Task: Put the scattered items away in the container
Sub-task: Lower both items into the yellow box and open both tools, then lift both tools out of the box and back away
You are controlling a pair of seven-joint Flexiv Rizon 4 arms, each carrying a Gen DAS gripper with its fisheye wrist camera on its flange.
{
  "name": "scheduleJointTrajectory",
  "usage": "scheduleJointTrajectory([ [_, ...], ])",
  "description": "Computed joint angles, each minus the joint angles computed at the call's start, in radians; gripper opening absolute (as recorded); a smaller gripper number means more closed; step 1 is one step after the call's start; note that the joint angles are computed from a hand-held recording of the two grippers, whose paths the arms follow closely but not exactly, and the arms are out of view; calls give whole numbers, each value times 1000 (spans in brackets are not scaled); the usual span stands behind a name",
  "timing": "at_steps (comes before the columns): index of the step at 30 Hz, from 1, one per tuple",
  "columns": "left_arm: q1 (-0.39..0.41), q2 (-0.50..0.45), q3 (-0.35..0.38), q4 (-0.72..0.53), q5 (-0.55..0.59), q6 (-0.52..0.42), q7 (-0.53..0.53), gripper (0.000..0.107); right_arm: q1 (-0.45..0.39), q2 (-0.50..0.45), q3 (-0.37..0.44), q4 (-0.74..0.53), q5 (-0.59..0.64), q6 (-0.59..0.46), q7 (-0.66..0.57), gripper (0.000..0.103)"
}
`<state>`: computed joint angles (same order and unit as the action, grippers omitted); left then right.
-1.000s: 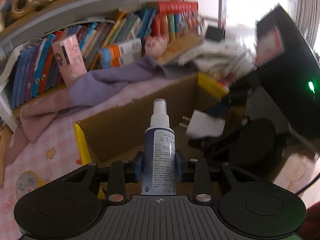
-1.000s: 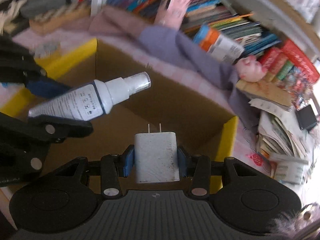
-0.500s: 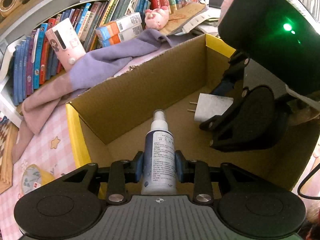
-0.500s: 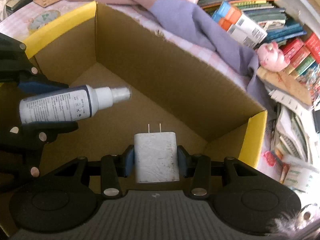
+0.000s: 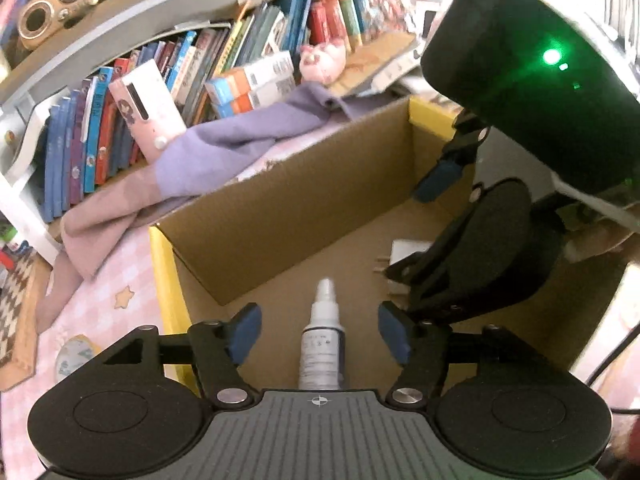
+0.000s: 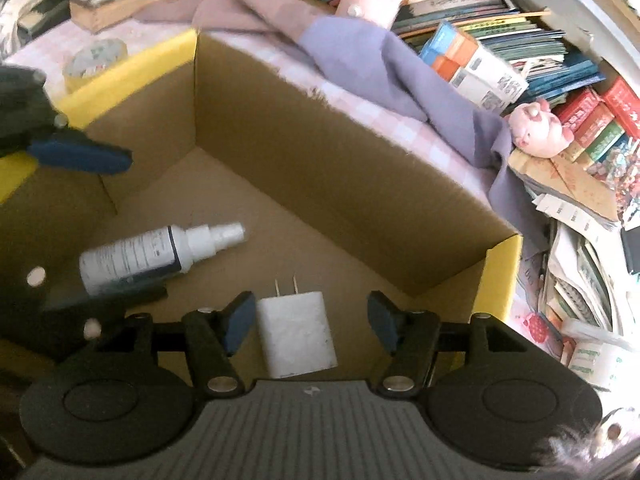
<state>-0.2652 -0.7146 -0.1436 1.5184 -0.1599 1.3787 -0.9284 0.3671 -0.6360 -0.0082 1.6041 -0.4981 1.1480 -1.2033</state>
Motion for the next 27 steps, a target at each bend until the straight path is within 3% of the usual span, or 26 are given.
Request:
scheduleJointTrajectory([
  [5,84,46,-110,86,-52,85,41,70,38,61,-69,81,-59,93,123,63],
  [10,223,101,-281,206,-112,193,96,78,105,149,-184,198,-204,224,338,65],
  [16,451,152,-523,347,-121,288,97,84,255,263,-414,333,-575,333,792,68],
  [19,509,172,-568,392,-82,335,58,88,305,316,-486,364,-819,324,1051,69],
  [22,601,181,-650,441,-26,371,29,89,313,366,-477,381,-1001,261,1252,71],
  [27,765,181,-790,511,71,400,-23,89,315,424,-394,413,-1097,115,1392,72],
])
